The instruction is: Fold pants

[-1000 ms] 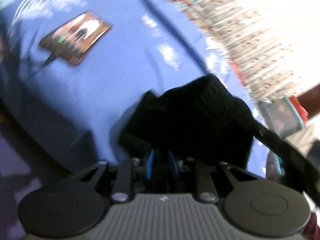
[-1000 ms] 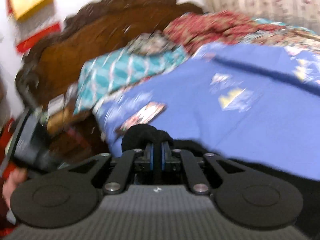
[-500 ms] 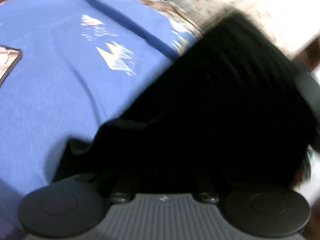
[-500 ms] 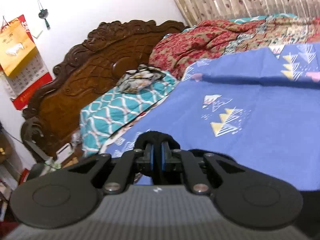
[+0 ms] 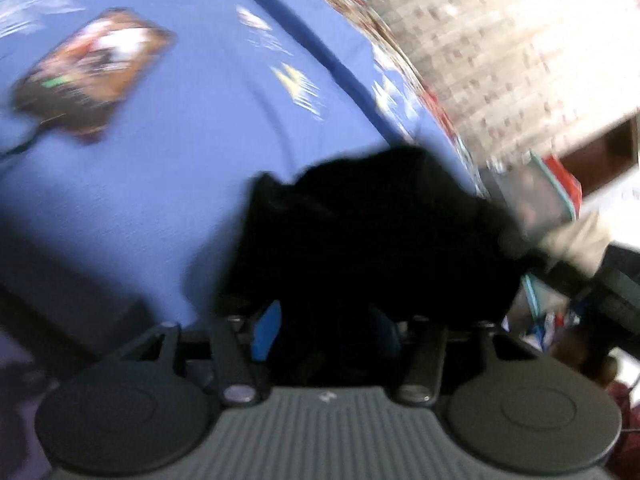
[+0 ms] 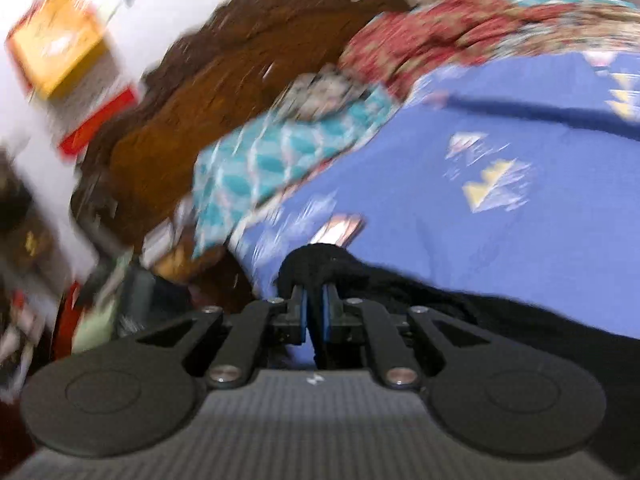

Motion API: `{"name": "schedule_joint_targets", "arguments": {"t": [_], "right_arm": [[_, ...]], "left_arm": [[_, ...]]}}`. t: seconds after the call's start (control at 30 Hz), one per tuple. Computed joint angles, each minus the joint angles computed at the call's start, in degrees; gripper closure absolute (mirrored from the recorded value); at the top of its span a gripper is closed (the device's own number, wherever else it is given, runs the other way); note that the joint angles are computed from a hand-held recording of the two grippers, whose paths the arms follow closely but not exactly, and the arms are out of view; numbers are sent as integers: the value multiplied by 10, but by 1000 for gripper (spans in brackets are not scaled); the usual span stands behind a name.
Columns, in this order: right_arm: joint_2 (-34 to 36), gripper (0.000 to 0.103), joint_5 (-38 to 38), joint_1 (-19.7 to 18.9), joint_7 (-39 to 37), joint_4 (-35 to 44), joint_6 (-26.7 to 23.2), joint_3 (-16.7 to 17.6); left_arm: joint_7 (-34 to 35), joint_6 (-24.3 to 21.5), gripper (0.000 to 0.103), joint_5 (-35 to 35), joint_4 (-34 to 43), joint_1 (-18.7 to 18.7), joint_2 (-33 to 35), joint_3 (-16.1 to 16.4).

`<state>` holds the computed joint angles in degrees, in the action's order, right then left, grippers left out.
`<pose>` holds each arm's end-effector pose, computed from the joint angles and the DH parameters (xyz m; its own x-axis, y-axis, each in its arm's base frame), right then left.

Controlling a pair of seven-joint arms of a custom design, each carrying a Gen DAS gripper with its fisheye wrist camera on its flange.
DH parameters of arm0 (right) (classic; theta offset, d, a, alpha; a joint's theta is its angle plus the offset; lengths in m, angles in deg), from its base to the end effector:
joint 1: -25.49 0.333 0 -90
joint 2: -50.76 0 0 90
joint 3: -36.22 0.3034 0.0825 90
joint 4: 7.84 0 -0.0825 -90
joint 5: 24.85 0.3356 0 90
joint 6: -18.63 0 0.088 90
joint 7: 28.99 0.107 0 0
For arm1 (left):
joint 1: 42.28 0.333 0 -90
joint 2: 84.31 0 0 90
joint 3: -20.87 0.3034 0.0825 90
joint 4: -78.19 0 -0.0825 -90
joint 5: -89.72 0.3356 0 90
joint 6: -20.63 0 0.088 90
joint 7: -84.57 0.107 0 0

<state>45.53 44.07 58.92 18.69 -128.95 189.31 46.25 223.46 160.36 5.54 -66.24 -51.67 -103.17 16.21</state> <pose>0.4138 0.3068 0.5409 0.5416 -0.7169 -0.4391 -0.6547 -0.0320 -0.7552 0.4006 -0.1033 0.4374 -0.2045 -0.6279 0.7510 -0.8866 -0.2064 -0.4140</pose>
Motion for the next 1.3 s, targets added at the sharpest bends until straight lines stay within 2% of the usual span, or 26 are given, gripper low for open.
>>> {"name": "schedule_joint_targets", "arguments": {"t": [0.1, 0.2, 0.23, 0.3, 0.33, 0.43, 0.47, 0.57, 0.67, 0.77, 0.83, 0.9, 0.97, 1.03, 1.1, 1.13, 1.17, 1.2, 1.23, 1.27, 1.3], "right_arm": [[22, 93, -140, -10, 73, -9, -61, 9], [56, 92, -264, -12, 160, -12, -92, 17], [66, 91, -300, -12, 187, -11, -98, 18], [78, 89, -345, -12, 237, -13, -92, 18], [79, 88, -340, -15, 243, -12, -94, 18], [64, 81, -303, -25, 239, -6, -126, 17], [54, 73, -288, -28, 227, -7, -132, 16], [10, 60, -225, -26, 169, -28, -128, 9], [-24, 60, -176, -22, 125, -45, -115, -5], [-23, 60, -215, -34, 168, -45, -81, -5], [5, 58, -295, -51, 246, -27, -57, 2], [48, 44, -336, -58, 291, 6, -40, -1], [94, 23, -374, -61, 314, 50, -48, -7], [145, 17, -437, -60, 356, 107, -89, -16], [188, 17, -496, -57, 386, 156, -146, -28], [206, 17, -514, -55, 399, 179, -177, -29], [218, 21, -515, -66, 398, 190, -196, -14], [217, 29, -513, -57, 387, 182, -185, -18], [209, 50, -534, -50, 381, 167, -168, -19], [198, 73, -554, -43, 383, 157, -159, -22], [185, 81, -567, -39, 393, 148, -157, -25]], "left_arm": [[-35, 29, 46, -6, -48, 11, -34, 2], [-59, 32, 45, -15, -67, 11, -36, 6], [-62, 32, 41, -15, -61, 10, -30, 4], [-55, 39, 28, -20, -53, 5, -25, -3], [-57, 51, 21, -28, -32, -1, -10, -14], [-37, 45, 9, -46, -19, -6, 0, -16], [-36, 45, 8, -48, -24, -7, -10, -17], [-24, 42, 8, -55, -42, -3, -43, -11], [-34, 48, 7, -58, -56, 1, -73, -6], [-28, 52, 3, -79, -58, 1, -87, -6], [-16, 56, 1, -89, -44, -3, -77, -17], [-16, 71, 1, -76, -25, -10, -53, -37], [-20, 93, 1, -46, -3, -22, -19, -55], [-47, 121, 2, -8, 16, -36, 17, -67], [-59, 126, 15, 1, 26, -52, 39, -65], [-52, 121, 38, -4, 30, -58, 45, -61], [-46, 117, 58, -5, 32, -62, 46, -58], [-46, 129, 65, -1, 32, -65, 45, -61], [-31, 132, 75, -7, 29, -69, 40, -60], [-20, 127, 78, -16, 27, -71, 32, -54], [-10, 121, 78, -30, 25, -72, 24, -50]]}}
